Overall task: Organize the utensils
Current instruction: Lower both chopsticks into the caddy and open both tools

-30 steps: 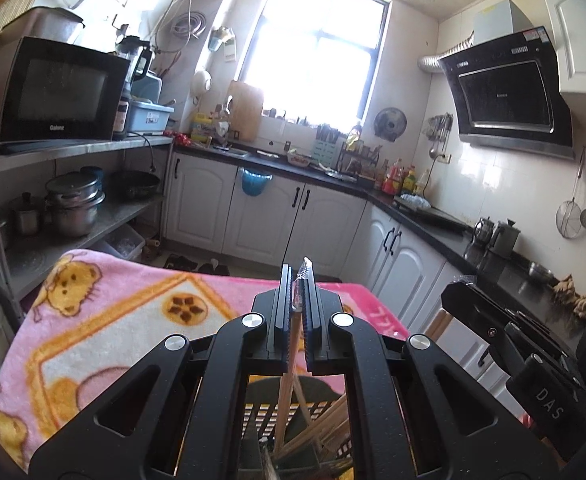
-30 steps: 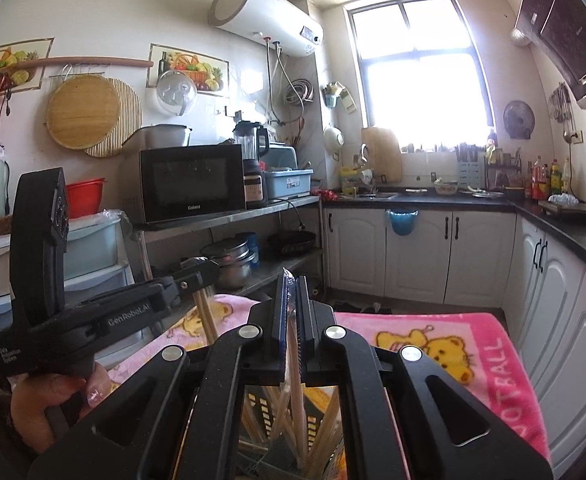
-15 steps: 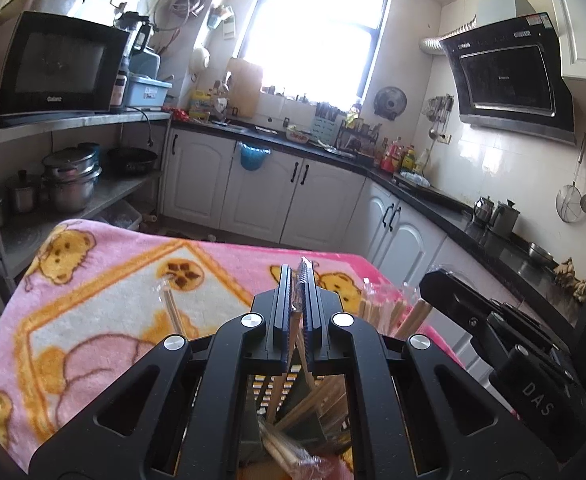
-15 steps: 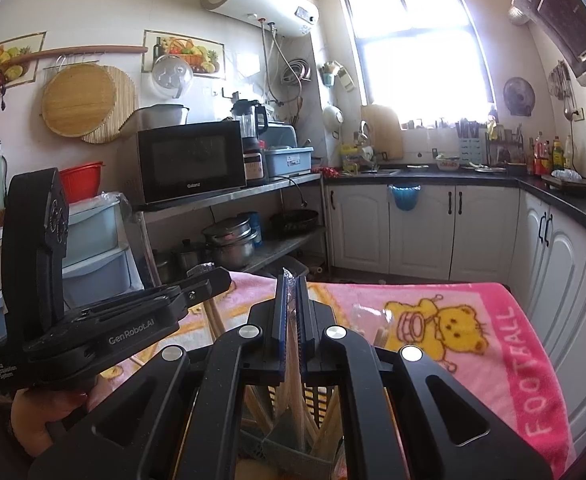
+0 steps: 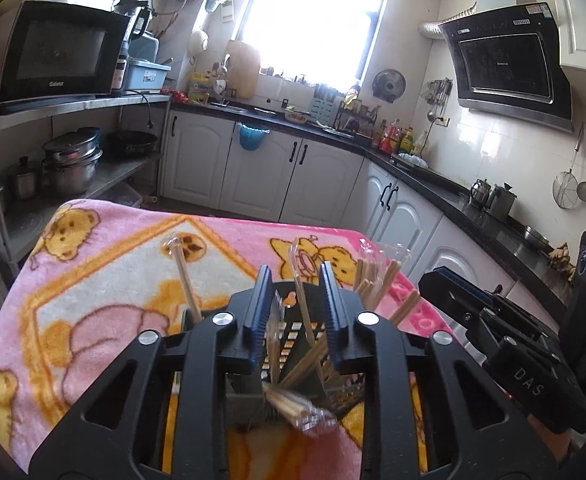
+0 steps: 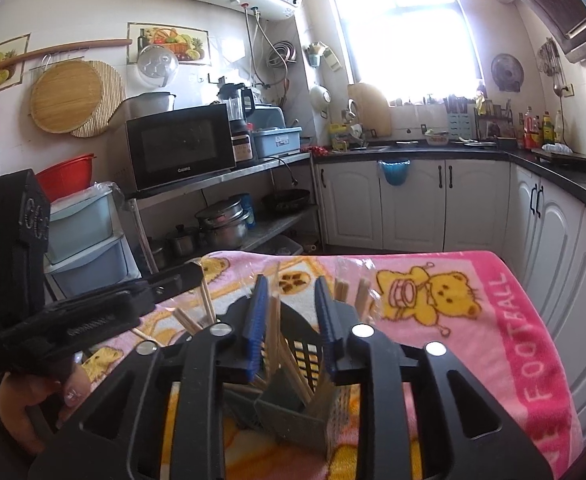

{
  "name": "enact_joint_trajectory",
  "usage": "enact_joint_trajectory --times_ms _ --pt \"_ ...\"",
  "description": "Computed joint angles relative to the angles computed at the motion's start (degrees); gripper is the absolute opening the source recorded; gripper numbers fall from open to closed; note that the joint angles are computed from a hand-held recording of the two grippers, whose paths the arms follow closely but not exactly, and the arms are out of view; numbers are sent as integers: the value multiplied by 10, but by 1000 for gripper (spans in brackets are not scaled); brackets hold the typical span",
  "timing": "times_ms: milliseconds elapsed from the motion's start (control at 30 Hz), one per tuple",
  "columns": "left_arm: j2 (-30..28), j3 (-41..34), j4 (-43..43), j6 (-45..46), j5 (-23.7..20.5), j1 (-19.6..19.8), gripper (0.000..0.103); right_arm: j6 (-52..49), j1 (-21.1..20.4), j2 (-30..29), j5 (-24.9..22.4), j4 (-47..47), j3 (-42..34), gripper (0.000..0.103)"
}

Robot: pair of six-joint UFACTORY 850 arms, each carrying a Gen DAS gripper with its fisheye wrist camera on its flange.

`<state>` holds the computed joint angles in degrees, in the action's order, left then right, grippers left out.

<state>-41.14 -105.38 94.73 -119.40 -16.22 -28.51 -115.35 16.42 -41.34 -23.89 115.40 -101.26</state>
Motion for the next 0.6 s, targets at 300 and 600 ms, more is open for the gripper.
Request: enact_joint_trajectory --times_ms 300,600 --pt "48 67 69 -90 2 -3 51 -9 -5 30 1 9 49 37" --pt "89 134 86 -130 -9 -10 84 -40 -6 68 -4 35 116 47"
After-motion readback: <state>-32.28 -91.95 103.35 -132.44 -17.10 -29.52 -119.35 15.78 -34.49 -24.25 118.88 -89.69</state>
